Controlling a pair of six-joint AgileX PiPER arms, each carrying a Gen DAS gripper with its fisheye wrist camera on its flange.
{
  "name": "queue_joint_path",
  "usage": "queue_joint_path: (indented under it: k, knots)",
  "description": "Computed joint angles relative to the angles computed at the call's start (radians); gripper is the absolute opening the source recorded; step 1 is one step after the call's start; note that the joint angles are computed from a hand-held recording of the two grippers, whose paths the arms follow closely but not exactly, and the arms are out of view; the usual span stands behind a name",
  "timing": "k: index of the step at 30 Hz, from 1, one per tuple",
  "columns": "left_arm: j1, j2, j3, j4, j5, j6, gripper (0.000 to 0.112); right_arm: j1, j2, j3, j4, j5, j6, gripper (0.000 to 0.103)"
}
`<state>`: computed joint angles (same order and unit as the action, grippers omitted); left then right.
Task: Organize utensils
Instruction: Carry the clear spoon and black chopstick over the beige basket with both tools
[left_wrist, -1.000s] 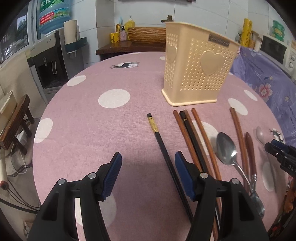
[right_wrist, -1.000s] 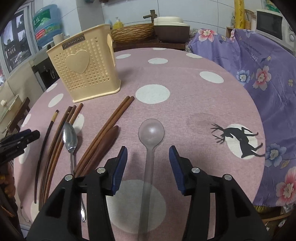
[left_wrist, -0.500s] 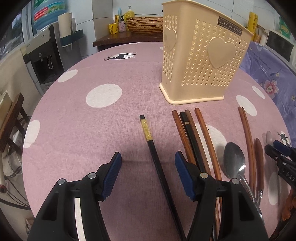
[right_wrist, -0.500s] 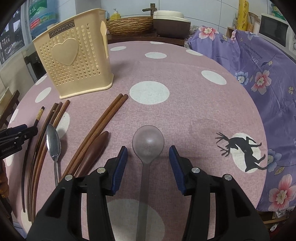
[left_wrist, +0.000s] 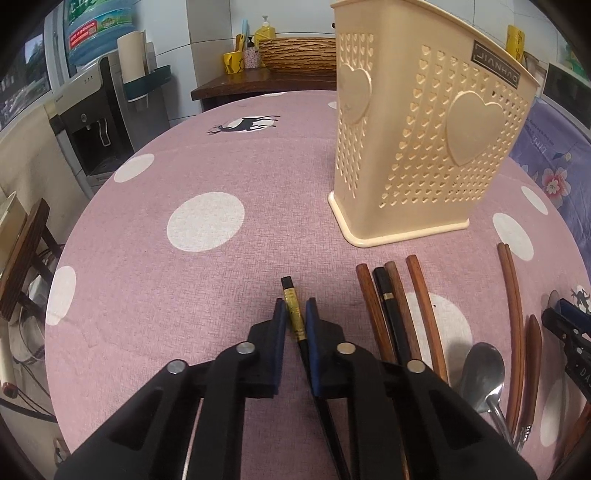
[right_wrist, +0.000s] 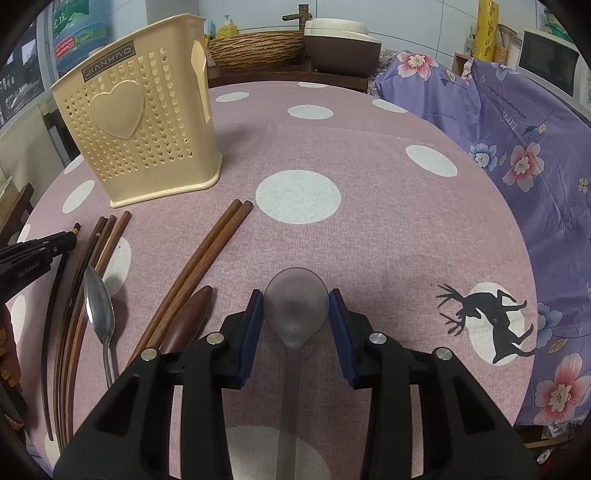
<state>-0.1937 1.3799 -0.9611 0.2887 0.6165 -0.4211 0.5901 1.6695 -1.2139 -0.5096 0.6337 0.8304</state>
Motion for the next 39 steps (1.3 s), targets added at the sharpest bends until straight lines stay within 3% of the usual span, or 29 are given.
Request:
queue_joint_path:
  k: [7, 13, 20, 24, 32, 39]
  knots:
    - [0.044, 0.013, -0.030, -0.117, -0.003, 0.095, 0.009, -0.023, -0.046, 0.027, 0.027, -0.063, -0.024, 0.037]
    - [0.089, -0.094, -0.047, -0.226, 0.001, 0.187, 0.008, -0.041, -0.153, 0.053, 0.081, -0.118, -0.083, 0.037]
    - [0.124, -0.264, -0.103, -0.317, 0.041, 0.295, 0.008, -0.035, -0.280, 0.053, 0.098, -0.104, -0.108, 0.037]
    - [0.100, -0.326, -0.114, -0.269, 0.035, 0.275, 0.008, -0.034, -0.323, 0.053, 0.130, -0.100, -0.134, 0.037]
    - [0.115, -0.364, -0.099, -0.309, 0.017, 0.307, 0.008, 0.006, -0.352, 0.064, 0.062, -0.086, -0.083, 0.037]
    - [0.143, -0.395, -0.105, -0.360, 0.018, 0.370, 0.008, -0.007, -0.356, 0.056, 0.097, -0.098, -0.132, 0.037]
